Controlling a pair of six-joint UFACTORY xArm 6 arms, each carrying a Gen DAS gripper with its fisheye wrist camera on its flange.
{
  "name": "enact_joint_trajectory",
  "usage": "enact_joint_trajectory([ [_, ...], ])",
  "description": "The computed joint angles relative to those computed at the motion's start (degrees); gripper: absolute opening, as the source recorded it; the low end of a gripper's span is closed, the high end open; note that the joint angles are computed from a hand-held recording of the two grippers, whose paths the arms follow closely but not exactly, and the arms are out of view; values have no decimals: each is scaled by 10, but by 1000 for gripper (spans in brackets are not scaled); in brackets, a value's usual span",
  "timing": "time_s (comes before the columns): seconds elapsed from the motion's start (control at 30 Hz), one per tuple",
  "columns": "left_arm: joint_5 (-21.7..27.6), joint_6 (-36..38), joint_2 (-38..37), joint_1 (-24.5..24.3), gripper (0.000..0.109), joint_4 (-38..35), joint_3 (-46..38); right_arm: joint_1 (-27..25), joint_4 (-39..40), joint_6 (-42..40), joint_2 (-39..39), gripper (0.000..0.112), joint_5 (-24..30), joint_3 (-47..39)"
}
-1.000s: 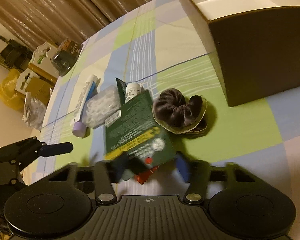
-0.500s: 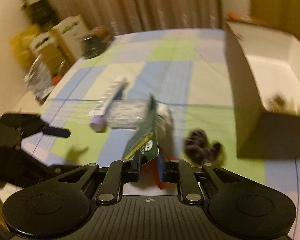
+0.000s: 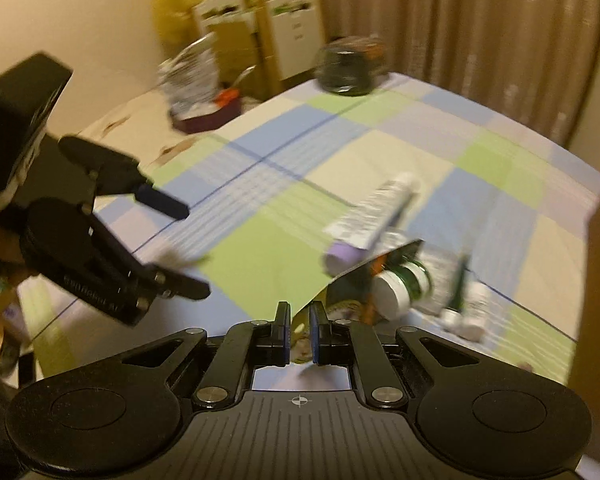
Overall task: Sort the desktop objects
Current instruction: 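Grasp the green ointment card with the left tool, then grasp the dark scrunchie with the right tool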
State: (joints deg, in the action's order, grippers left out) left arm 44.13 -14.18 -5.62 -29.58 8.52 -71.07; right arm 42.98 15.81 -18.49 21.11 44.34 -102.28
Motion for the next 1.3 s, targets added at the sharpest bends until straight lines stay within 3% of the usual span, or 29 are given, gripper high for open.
enact_joint_trajectory([
  [0.3, -1, -41, -59, 23, 79, 22, 58, 19, 9, -25, 62, 9, 26, -72],
  [0.5, -30, 16, -44, 24, 79, 14, 49, 11, -52, 11, 40, 9, 32, -46],
  [0.63, -65, 127, -8, 19, 78, -13, 17, 0, -89, 47, 12, 9, 33, -11],
  [0.77, -75, 307, 52, 15, 77, -70, -46, -15, -116, 88, -20, 10, 30, 32],
  [0.8, -70, 349, 68, 14, 76, -84, -64, -19, -123, 99, -29, 29, 29, 43],
  [0.83, -63, 390, 84, 14, 76, -98, -83, -23, -133, 114, -41, 70, 21, 60],
  [0.87, -54, 427, 101, 12, 76, -108, -103, -27, -135, 123, -58, 78, 1, 85],
  [1.3, 88, 801, 249, 4, 62, -167, -293, -65, -154, 192, -121, 78, -18, 166],
])
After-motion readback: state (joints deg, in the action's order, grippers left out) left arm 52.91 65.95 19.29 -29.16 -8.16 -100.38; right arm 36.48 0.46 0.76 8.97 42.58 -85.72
